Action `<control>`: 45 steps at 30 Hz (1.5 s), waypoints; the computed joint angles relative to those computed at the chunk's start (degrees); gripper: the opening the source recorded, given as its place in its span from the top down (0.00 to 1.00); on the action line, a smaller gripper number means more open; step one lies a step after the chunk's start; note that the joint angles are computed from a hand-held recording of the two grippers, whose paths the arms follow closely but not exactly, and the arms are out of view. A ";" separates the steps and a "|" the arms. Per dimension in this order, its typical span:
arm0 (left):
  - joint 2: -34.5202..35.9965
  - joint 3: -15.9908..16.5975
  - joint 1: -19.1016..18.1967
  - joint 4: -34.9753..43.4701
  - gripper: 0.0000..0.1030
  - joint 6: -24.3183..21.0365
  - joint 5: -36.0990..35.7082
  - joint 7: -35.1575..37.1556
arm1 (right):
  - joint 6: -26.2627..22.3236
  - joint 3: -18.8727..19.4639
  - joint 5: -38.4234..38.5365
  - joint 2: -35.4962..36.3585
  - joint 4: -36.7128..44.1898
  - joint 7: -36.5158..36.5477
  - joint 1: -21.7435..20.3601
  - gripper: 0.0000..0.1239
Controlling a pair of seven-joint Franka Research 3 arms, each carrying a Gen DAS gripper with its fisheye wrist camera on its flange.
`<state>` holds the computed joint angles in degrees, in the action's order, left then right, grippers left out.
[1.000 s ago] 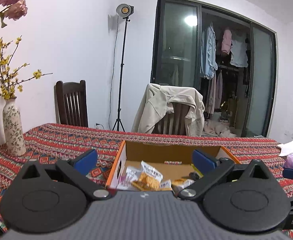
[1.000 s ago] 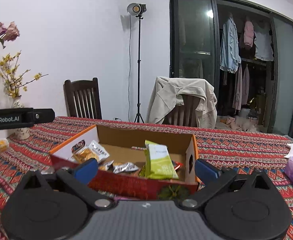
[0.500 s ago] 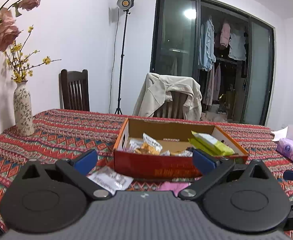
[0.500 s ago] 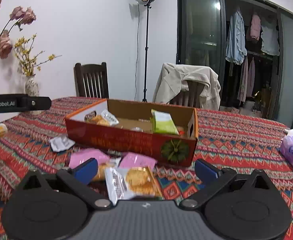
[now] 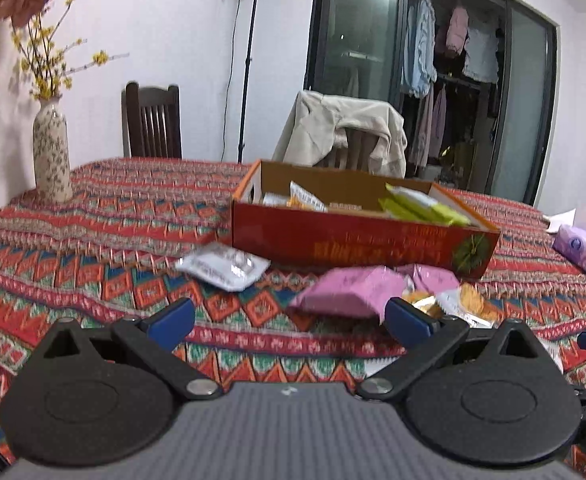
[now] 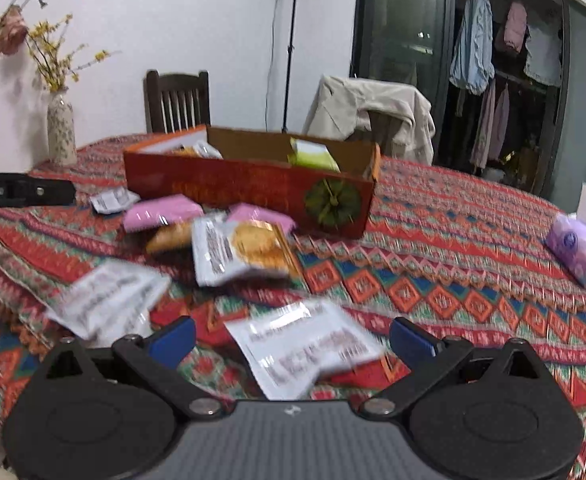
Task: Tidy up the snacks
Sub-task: 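Grasp a white printed packet with the right gripper while the left grasps another white packet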
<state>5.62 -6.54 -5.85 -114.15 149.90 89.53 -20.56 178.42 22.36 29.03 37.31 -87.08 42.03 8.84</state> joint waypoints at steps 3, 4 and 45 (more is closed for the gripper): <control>0.54 0.05 0.06 0.09 0.00 0.38 -1.57 1.28 | -2.57 -3.16 -1.33 0.64 1.85 1.74 2.23 0.17; 0.62 0.02 -0.04 0.12 0.00 0.26 -2.00 1.62 | -3.20 -4.06 -1.84 0.92 2.65 2.12 2.93 0.17; 7.55 1.31 -4.82 7.48 0.00 1.68 -22.20 19.14 | -3.84 4.73 15.13 4.47 8.08 -14.26 -2.61 0.60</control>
